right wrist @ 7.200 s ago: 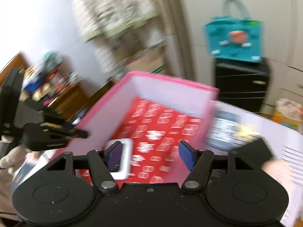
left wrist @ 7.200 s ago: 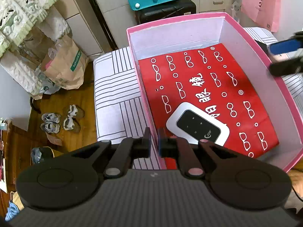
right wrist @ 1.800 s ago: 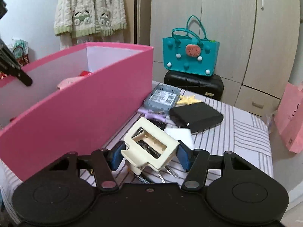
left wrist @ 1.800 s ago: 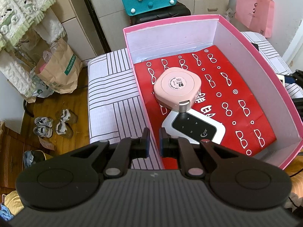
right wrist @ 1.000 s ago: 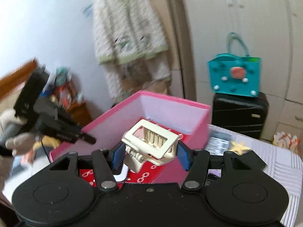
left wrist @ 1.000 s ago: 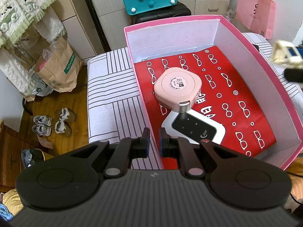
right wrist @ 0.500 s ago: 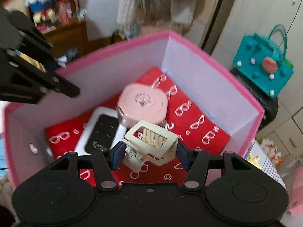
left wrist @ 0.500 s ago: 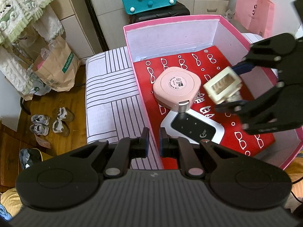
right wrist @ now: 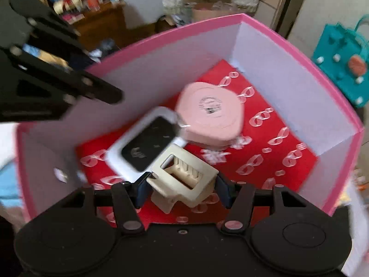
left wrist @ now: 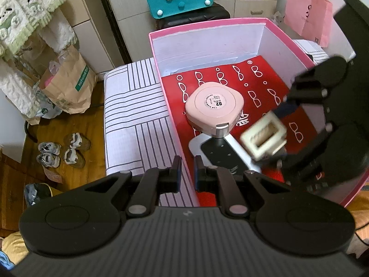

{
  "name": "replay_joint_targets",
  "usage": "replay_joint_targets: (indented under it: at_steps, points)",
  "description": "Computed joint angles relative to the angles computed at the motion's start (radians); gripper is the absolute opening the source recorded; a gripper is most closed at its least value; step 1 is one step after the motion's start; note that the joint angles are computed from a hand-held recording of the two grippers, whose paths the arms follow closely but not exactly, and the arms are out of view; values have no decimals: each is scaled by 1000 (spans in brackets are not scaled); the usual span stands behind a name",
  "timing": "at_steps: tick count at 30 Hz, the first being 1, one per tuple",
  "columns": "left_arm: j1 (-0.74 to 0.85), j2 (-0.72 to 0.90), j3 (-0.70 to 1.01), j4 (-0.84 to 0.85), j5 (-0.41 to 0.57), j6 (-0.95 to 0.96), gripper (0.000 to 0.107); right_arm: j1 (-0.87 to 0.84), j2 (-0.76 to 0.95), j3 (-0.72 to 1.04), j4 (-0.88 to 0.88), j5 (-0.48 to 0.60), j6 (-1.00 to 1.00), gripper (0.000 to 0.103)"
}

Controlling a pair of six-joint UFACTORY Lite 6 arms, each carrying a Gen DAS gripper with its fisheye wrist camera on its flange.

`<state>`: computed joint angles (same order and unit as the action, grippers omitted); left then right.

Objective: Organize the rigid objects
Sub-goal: 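Carry the cream holder into the box and open the right gripper, then grasp a gold-topped battery with the right gripper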

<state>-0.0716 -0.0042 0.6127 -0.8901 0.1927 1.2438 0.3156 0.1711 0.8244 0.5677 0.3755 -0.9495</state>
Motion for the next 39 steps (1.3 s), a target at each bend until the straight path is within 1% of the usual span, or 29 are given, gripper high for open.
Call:
replay_joint_targets:
  at_steps: [3,4,6,9,11,12,14,17,20,24,27,28,30,33,36,39]
  points:
    - [1,1,3,9,3,-16,9,34,-86,-89,-33,-102,19,67]
    - [-2,0,0,12,-3,-21,9,26,-132,-122,9,-117,-27,67]
    - [-4,-4,-5,13,-6,-22,9,-15,-226,-170,89,-96,-105,68]
    - [1,-8,-8,7,-1,-16,9,-127,-411,-256,232,-39,-268,69]
    - [3,-4,-4,-8,2,-5,9,-264,-540,-319,407,36,-473,71]
    - [2,-4,-4,-18,2,1,9,-331,-581,-338,460,81,-541,74]
    - [9,0,-7,-73,0,54,9,-492,-655,-370,501,200,-659,74]
    - [14,0,-14,-137,0,108,9,-693,-696,-403,509,313,-736,74]
    - [8,1,-15,-142,-10,99,9,-873,-633,-420,532,401,-872,74]
    - [-7,2,-18,-140,-31,77,9,-1025,-537,-480,582,417,-1058,73]
    - [-11,10,-11,-113,-35,42,9,-1121,-471,-535,621,410,-1219,67]
    - [-12,13,-7,-87,-35,12,9,-1143,-429,-546,670,405,-1294,67]
    - [-8,19,1,-63,-28,-13,9,-1174,-333,-550,748,396,-1425,67]
    - [2,25,4,-81,-18,2,9,-1184,-194,-527,835,377,-1596,67]
    - [-1,35,8,-52,-20,-28,9,-1149,-104,-520,951,340,-1750,63]
    - [-16,40,8,-13,-35,-73,9,-1137,-56,-533,1054,335,-1853,63]
